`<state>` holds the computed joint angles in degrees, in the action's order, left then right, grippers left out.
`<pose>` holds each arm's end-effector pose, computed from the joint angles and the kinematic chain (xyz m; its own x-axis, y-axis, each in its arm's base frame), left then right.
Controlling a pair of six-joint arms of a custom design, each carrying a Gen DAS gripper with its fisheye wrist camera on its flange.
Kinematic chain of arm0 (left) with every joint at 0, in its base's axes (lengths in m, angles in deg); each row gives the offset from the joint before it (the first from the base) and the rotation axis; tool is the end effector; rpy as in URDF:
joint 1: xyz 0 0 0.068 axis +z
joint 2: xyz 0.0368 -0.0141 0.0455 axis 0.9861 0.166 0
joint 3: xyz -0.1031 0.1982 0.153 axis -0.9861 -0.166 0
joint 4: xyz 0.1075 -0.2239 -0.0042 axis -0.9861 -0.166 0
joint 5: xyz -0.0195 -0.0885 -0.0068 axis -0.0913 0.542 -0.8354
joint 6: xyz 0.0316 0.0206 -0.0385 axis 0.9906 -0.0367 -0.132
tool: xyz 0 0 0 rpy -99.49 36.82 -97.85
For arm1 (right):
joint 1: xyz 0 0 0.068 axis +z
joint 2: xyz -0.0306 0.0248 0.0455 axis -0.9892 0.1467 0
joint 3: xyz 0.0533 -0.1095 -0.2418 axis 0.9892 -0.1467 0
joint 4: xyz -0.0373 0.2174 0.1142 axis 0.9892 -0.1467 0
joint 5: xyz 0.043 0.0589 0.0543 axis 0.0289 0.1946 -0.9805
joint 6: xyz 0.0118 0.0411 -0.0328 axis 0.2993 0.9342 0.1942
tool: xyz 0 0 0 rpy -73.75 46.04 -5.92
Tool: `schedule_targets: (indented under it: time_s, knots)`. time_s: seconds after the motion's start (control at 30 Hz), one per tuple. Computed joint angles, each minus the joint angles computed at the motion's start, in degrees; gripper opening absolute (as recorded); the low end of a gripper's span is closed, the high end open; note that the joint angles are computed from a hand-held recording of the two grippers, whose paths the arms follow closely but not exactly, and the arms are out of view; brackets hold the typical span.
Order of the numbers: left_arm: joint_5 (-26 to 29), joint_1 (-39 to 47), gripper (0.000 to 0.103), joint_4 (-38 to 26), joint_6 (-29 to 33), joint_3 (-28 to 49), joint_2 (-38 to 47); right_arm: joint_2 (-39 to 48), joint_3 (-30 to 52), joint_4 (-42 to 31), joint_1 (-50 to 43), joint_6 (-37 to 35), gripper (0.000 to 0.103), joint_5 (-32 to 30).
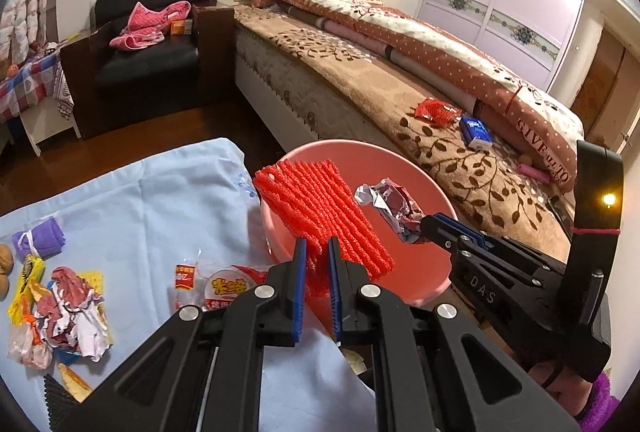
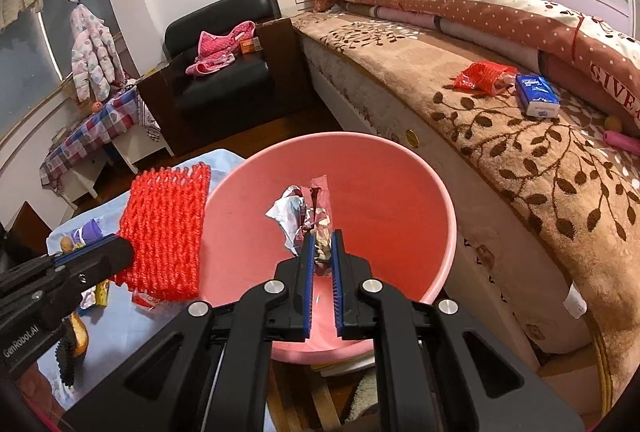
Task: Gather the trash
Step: 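Carry both items over the pink bucket and open both tools to drop them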
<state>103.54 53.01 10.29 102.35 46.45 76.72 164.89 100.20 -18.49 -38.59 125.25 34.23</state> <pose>0.3361 -0.1929 0.1470 -0.4900 0.5464 -0.6792 0.8326 0.5241 -0.1790 0.2201 0.1717 0.1376 -0.4475 0.5632 -0.6946 0.6308 0.7494 0.2013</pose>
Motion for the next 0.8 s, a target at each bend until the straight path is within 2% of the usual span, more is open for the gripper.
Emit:
schedule_targets:
  time_s: [0.17, 0.33, 0.47, 0.73, 0.8]
  knots:
    - [-0.9, -1.0, 0.011, -0.8, -0.3, 1.7, 1.9, 0.7, -0.1, 0.6, -0.6, -0.4, 0.009, -0.3]
    - [-0.7, -1.4, 0.018, -0.1, -1.0, 1.9, 2.8, 1.5, 0.6, 0.1, -0.8, -0.3, 0.009, -0.1]
    - [-0.7, -1.6, 0.029, 0.8, -0.9, 1.2, 2.4, 1.8, 0.7, 0.2, -0.9, -0.2, 0.009, 0.0]
    - [0.3, -0.3, 0.036, 2.4, -1.1, -0.3, 0.7, 2.6, 1.2, 0.5, -1.4, 0.1, 0.01, -0.9]
    - [0.4, 0.2, 0.039, 2.7, -1.1, -0.7, 0.3, 1.9, 0.1, 2.9, -1.7, -1.2, 0.01, -1.6]
